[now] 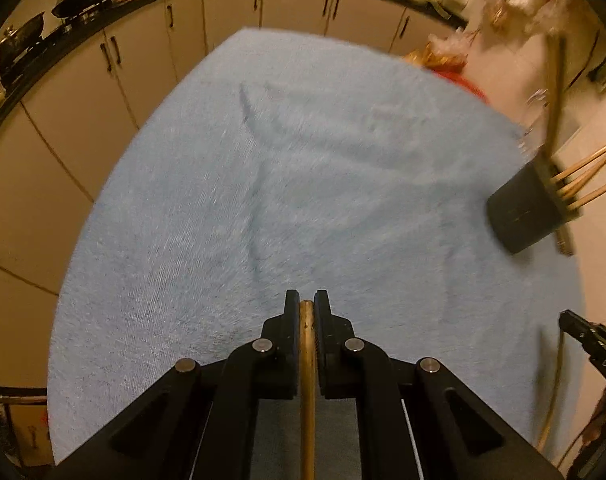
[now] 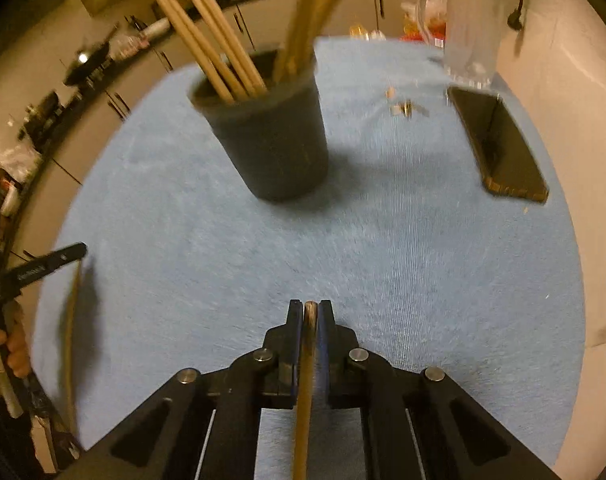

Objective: Organize utensils
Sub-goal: 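Carry both held chopsticks above the black holder and lower them in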

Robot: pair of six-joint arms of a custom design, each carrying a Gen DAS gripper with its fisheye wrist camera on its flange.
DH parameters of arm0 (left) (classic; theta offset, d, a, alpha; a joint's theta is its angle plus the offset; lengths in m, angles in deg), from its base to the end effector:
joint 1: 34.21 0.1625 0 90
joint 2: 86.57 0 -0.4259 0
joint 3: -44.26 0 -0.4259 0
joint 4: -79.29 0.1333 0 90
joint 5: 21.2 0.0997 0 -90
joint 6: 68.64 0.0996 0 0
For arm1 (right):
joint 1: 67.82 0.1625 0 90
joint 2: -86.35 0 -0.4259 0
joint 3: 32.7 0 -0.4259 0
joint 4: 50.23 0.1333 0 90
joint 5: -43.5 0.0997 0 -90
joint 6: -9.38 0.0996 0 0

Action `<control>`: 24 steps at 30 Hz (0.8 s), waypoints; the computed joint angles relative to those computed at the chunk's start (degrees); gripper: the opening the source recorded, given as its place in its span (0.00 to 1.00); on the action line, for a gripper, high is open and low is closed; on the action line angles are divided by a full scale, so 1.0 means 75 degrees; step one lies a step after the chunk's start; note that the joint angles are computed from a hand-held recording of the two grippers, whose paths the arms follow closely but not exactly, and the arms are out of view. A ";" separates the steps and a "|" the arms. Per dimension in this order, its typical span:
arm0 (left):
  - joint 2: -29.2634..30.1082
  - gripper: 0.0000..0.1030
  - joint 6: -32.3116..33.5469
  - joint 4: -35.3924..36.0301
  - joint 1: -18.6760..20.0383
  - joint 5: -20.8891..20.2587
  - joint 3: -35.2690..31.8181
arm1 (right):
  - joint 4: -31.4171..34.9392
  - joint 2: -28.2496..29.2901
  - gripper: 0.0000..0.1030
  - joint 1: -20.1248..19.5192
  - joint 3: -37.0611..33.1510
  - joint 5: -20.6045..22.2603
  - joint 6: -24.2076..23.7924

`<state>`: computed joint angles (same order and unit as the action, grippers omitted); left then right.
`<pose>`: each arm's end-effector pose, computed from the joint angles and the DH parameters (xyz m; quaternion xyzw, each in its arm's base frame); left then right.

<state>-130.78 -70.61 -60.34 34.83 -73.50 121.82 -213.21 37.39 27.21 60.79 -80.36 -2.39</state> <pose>-0.0972 -0.7968 0.1776 0.1094 0.9315 -0.1949 0.2868 0.1398 -0.7008 0.1598 0.0647 -0.9278 0.2181 0.2956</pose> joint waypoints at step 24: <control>-0.0756 0.07 0.1342 -0.1860 -0.1114 -0.1510 0.0286 | -0.1827 -0.0865 0.08 0.1258 0.0194 0.0570 -0.1216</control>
